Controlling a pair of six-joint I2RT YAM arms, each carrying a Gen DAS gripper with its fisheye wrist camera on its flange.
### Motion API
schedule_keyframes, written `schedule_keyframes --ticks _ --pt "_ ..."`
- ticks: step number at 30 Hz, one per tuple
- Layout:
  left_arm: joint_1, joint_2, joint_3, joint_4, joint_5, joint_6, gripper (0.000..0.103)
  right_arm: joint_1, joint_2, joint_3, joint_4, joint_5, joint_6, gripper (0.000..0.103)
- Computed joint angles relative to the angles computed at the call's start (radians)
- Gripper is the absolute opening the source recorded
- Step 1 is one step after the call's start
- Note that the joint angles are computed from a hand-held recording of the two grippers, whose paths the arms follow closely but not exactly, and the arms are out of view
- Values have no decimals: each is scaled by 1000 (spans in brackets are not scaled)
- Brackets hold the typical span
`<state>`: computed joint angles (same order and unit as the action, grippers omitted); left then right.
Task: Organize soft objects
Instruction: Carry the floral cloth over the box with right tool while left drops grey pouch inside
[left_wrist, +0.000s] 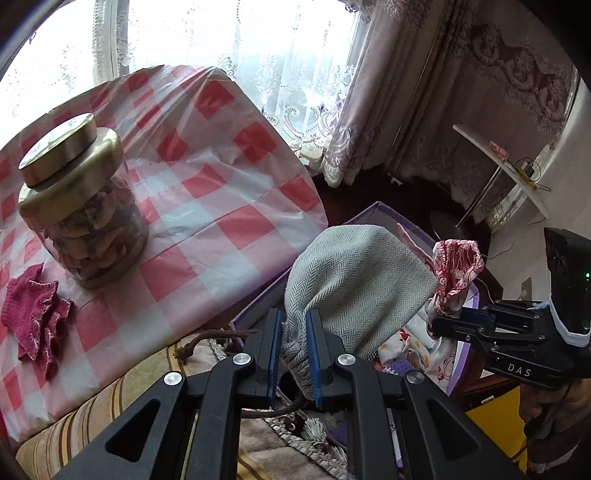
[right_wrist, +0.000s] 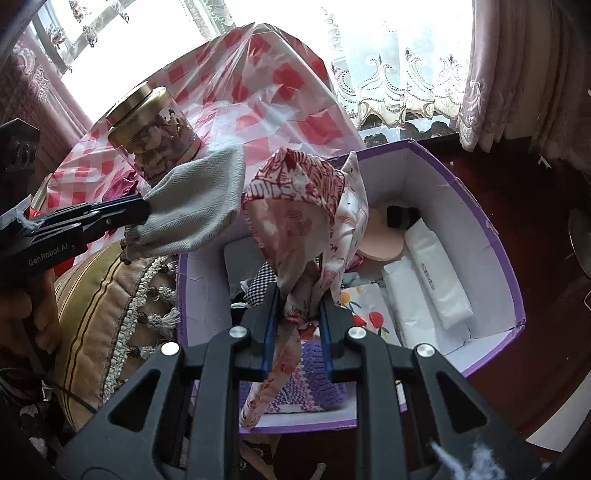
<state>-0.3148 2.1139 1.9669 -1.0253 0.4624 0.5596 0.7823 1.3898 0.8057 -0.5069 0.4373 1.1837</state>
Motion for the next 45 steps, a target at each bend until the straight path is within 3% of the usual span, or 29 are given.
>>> schedule_keyframes --ticks 6,15,17,18,19,21,28,34,37,41,45 --pt "-70 -10 -44 -15 -124 -69 15 5 -79 -106 39 17 41 24" --pt "-145 -35 -131 -58 -204 -93 17 43 -196 -175 -9 82 113 24" --pt "-159 -36 -148 -66 -238 -77 24 48 -214 -180 -23 93 123 24" --pt "-162 -27 -144 -85 -245 -67 35 47 -220 -182 -22 94 122 24" --pt "-158 -22 -141 -102 -238 -62 43 48 -223 -182 -23 96 123 24" --pt "-144 -30 -148 -103 -226 -62 47 45 -224 -180 -21 96 114 24" --pt "-15 4 -27 -217 -56 -83 48 5 -190 -146 41 58 15 24" --pt "86 0 58 -188 -9 -113 48 -56 -93 -64 151 -24 -125 24" --pt "140 51 166 -231 11 -121 49 -79 -32 -18 193 -60 -160 24" --pt "195 124 283 -270 36 -146 49 -119 65 57 210 -102 -141 26" --pt "231 197 388 -302 48 -172 49 -179 139 67 293 -178 -43 29"
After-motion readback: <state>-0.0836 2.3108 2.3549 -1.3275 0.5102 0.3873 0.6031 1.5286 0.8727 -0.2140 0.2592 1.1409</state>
